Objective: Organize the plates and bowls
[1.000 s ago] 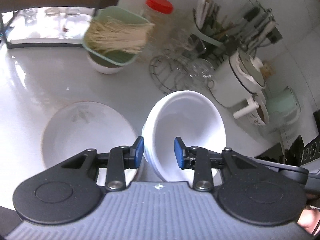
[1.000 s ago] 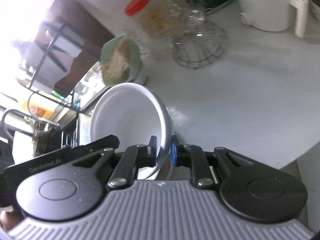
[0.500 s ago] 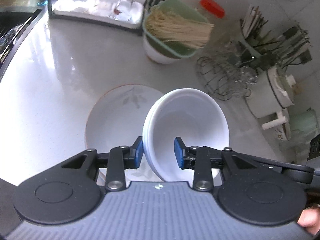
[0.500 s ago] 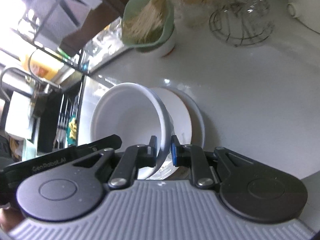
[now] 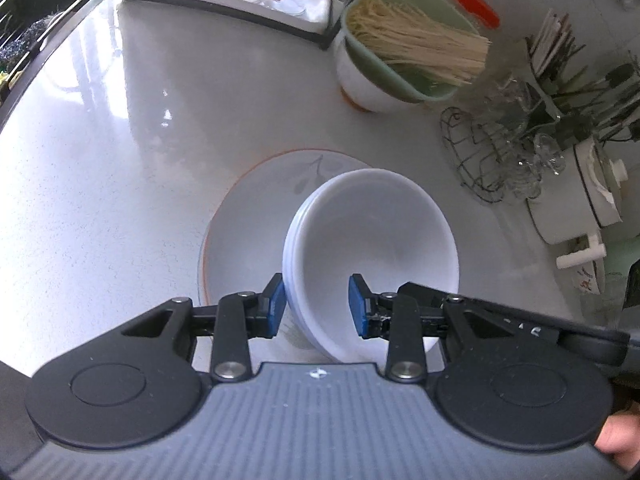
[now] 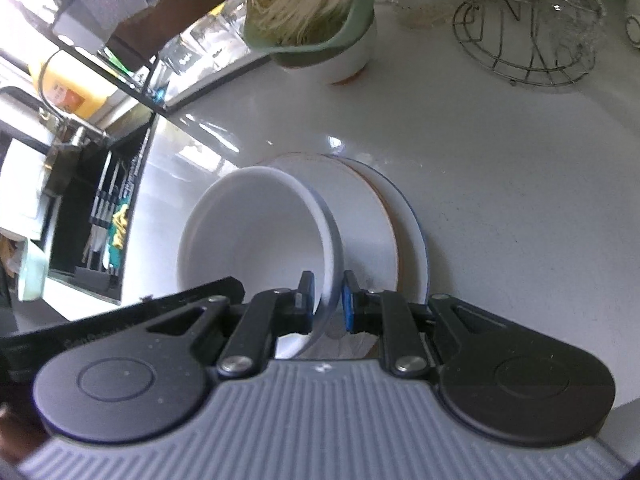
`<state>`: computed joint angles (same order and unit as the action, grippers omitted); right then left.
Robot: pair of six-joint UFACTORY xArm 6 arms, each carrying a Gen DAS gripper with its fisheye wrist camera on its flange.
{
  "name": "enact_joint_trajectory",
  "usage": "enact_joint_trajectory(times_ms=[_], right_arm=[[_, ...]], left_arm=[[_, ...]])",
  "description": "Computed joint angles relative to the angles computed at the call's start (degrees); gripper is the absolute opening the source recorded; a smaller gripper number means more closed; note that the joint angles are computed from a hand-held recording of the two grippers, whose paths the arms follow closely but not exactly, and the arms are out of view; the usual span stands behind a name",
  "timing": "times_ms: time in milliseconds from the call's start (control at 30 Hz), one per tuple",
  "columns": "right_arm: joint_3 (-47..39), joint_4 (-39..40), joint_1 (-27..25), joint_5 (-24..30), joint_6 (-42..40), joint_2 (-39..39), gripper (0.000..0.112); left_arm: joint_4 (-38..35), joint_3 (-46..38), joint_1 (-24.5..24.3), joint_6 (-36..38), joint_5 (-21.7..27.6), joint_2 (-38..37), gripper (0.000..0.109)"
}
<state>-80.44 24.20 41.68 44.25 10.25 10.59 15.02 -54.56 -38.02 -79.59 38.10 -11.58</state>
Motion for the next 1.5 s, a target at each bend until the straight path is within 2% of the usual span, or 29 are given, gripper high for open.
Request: enact_joint_trajectory(times_ms=[233, 333, 433, 500, 600, 867, 1067, 1267, 1500], right_arm=[[-0.8, -2.8, 1.0, -0.6, 1.4, 1.3, 0.019], [-0.2, -3.6, 1.4, -1.5, 2.0, 1.0, 0.019], [0.7, -6.2, 1.9, -2.3, 4.1, 0.4, 0.02], [1.3, -7.9, 2.5, -3.3, 5.4, -0.4, 0.032], [3.0, -10.8, 3.1, -5.6, 7.6, -2.5, 0.038], [7.3, -16.6, 3.9, -10.0, 14.0, -8.5, 0.038], [10.4, -20.7, 4.8, -12.4, 18.2, -13.9, 0.038], [13.9, -23.3, 5.6, -16.1, 19.5, -19.9, 0.038], [19.4, -29.2, 6.5, -20.0, 23.3, -27.9, 0.038]], left_arm=[[-2.3, 2.0, 0.8, 2.1, -1.7, 0.1, 0.04], [-3.0, 2.5, 0.9, 3.6, -1.9, -0.7, 0.051], [-1.0, 2.3, 0.3, 3.5, 0.1, -1.9, 0.056], [-0.1, 2.6, 0.0, 3.7, 0.9, -3.2, 0.056], [1.4, 3.0, -0.3, 3.7, 1.9, -5.7, 0.056], [6.7, 2.8, -3.9, 2.2, 8.7, -12.2, 0.056], [12.2, -0.1, -7.3, -0.5, 13.2, -14.3, 0.056], [19.8, -6.0, -13.2, -4.0, 20.7, -14.0, 0.056], [26.9, -13.0, -22.2, -8.2, 31.0, -11.9, 0.056]])
